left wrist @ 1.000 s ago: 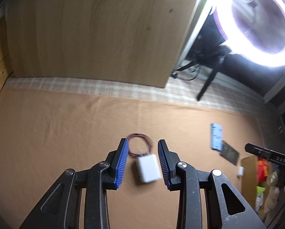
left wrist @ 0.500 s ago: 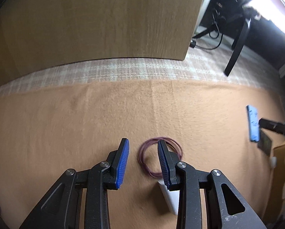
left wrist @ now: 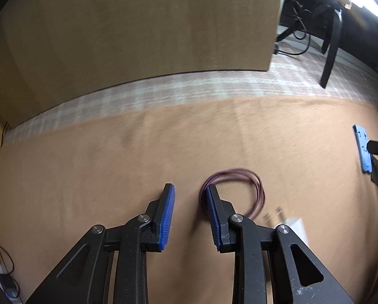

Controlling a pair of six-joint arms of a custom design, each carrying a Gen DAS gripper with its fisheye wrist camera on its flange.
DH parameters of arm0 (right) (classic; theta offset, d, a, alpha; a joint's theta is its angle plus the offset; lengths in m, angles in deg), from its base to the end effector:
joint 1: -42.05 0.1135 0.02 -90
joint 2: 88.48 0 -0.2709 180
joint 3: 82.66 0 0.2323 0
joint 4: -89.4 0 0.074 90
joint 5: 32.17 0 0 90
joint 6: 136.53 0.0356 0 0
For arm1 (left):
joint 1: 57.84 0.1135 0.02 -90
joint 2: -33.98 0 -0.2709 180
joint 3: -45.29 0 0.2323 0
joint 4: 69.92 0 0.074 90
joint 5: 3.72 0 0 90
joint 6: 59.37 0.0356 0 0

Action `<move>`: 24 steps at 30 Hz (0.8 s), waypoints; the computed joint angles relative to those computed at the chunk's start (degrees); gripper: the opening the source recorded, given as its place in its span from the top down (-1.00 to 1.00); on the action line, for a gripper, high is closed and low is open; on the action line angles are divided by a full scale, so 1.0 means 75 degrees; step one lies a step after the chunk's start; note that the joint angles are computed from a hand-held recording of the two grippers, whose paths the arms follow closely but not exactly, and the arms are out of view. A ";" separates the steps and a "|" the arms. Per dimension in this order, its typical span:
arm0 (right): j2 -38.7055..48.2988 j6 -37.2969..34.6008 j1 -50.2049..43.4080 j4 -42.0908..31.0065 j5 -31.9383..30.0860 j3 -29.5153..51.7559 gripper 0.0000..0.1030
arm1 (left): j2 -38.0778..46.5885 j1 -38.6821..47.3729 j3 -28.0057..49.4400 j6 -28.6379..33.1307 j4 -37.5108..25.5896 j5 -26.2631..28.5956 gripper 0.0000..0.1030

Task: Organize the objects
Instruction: 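Close the right gripper on the blue phone stand and lift it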

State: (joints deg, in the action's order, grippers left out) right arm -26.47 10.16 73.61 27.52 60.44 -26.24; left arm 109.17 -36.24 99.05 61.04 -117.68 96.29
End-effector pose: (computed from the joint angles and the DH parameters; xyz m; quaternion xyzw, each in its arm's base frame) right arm 0.1423 0.0855 0.2289 0.2176 0.9560 0.1199 0.1557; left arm 0.1936 0.0700 0.1886 0.0910 0.9757 0.0018 0.1993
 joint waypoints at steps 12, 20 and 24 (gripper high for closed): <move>0.1106 -0.0314 0.0296 -0.0004 0.0593 0.0466 0.21 | -0.1311 0.2095 -0.0971 0.1874 -0.0732 0.0768 0.51; 0.2181 -0.0278 0.1503 -0.0130 0.1347 0.1125 0.21 | -0.1696 0.4162 -0.0794 0.3841 -0.2210 0.1486 0.57; 0.2659 -0.0208 0.2291 -0.0321 0.1786 0.1468 0.25 | -0.1839 0.4807 -0.0913 0.4562 -0.2619 0.1658 0.60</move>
